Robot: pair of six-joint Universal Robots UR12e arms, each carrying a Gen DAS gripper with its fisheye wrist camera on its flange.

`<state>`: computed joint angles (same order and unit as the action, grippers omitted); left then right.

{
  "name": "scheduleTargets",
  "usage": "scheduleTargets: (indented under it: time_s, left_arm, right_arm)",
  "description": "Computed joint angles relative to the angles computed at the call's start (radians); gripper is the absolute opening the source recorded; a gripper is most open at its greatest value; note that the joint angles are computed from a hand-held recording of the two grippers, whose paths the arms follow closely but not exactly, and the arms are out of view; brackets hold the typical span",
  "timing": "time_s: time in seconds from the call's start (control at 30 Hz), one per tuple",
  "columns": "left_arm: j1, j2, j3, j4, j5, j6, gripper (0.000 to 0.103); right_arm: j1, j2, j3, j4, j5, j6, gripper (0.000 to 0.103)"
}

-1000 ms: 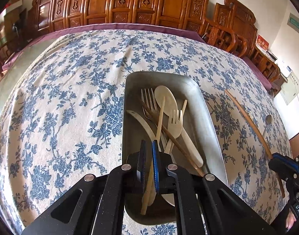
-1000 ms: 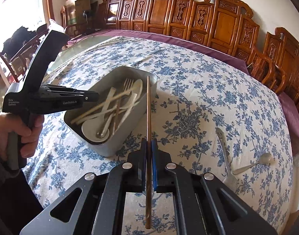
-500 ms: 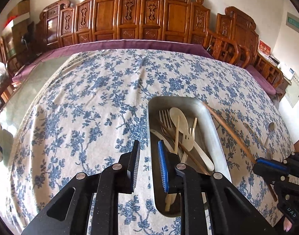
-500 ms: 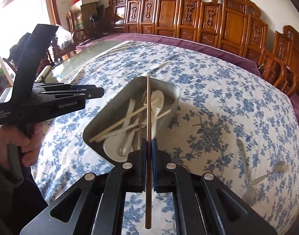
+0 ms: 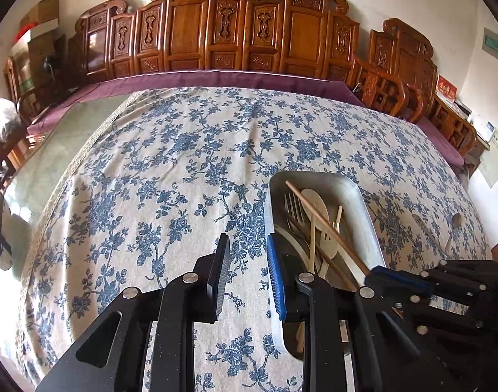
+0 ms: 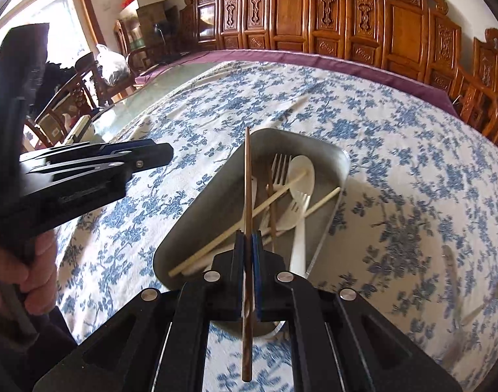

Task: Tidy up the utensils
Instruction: 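Lower the right tool's chopstick into the tray and open the right tool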

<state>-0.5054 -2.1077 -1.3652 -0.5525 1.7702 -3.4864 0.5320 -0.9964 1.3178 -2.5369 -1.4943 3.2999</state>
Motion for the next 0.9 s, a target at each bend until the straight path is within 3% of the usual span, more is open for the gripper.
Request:
scheduleTargets:
  time_s: [0.53, 0.9]
  left_arm:
    - [0.004, 0.001, -0.001, -0.008, -0.006, 0.0, 0.022]
    - [0.001, 0.0, 0.001, -0.01, -0.009, -0.001, 0.022]
  right_arm:
    - [-0.003, 0.044, -0.034, 0.038, 0.036, 0.059, 0.006]
    - [-0.008, 0.027, -0.011, -0.016, 0.066, 0.029, 0.009]
